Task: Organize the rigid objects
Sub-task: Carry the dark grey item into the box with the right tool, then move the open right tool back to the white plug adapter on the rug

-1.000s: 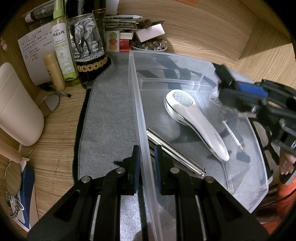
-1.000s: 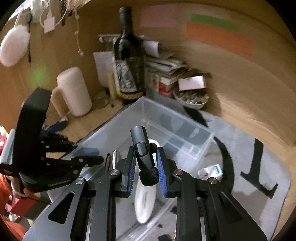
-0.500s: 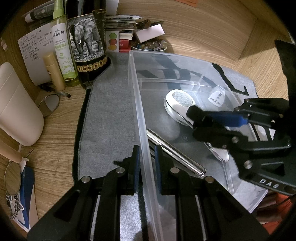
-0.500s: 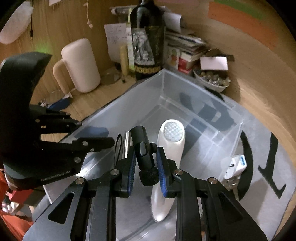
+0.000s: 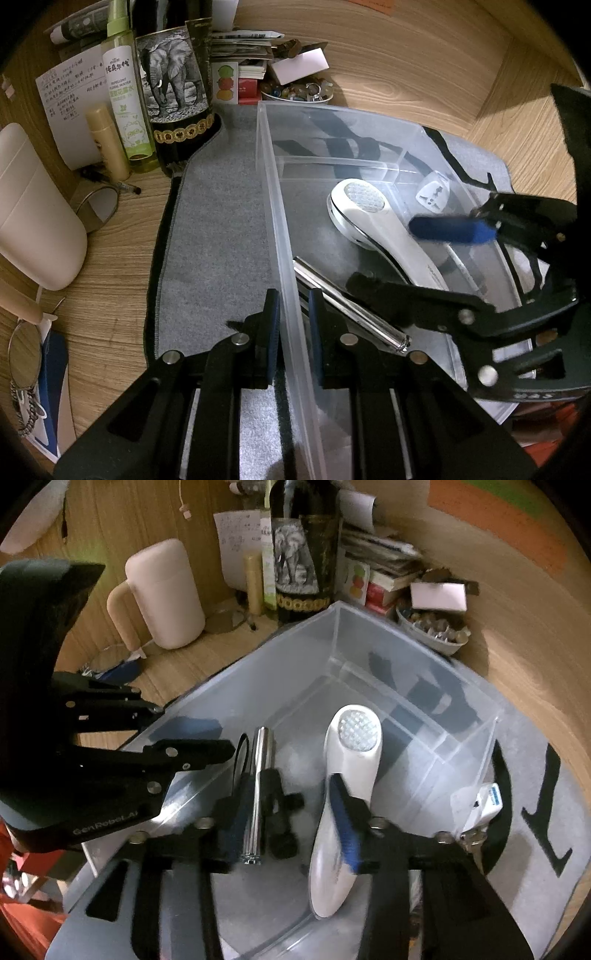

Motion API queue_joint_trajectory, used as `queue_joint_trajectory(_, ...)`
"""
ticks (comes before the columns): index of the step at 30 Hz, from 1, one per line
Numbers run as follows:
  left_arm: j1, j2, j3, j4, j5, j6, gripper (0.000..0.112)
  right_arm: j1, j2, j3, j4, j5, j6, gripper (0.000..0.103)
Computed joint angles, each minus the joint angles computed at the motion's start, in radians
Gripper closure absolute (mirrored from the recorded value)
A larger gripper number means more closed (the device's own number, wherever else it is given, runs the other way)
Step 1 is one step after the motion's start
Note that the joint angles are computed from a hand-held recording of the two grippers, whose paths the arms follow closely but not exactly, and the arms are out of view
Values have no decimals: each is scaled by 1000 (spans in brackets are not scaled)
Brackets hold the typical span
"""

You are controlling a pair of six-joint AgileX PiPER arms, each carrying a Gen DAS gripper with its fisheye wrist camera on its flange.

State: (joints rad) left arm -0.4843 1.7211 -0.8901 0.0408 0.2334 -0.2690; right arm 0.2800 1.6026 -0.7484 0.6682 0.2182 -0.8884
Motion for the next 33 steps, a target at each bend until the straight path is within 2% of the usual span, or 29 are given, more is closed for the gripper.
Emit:
queue_joint_trajectory(3, 0, 0, 0, 1, 0, -1, 97, -2, -31, 21, 74, -32, -72, 49)
queue_joint_trajectory(5, 1, 0, 1, -1, -1, 1, 97, -7, -44, 22, 70, -35, -70, 48)
queue_joint_trajectory(7, 1, 0, 1, -5, -1, 4, 97, -13, -60, 27, 81, -41, -82, 45)
queue_joint_trajectory(8, 1, 0, 1, -5, -1, 4, 97, -19, -68, 30, 100, -44, -101, 39)
queue_joint_trajectory(9, 1, 0, 1, -5, -1, 4, 97, -24, -76, 35, 134, -50, -134, 34)
queue_joint_trajectory(11, 1, 0, 0, -2, 0, 4, 97, -38, -95, 48, 233, -60, -234, 32)
queue_joint_trajectory(14, -1, 0, -2, 15, 3, -15, 97, -62, -126, 62, 292, -57, -299, 32)
queue_joint_trajectory(18, -2, 1, -3, 24, 5, -24, 97, -109, -173, 82, 403, -59, -409, 25)
queue_joint_trajectory(26, -2, 1, -3, 20, 4, -20, 97, -283, -260, 98, 537, -10, -560, 22)
queue_joint_trajectory(33, -3, 1, -3, 22, 4, -23, 97, -433, -205, 85, 615, 29, -641, 22)
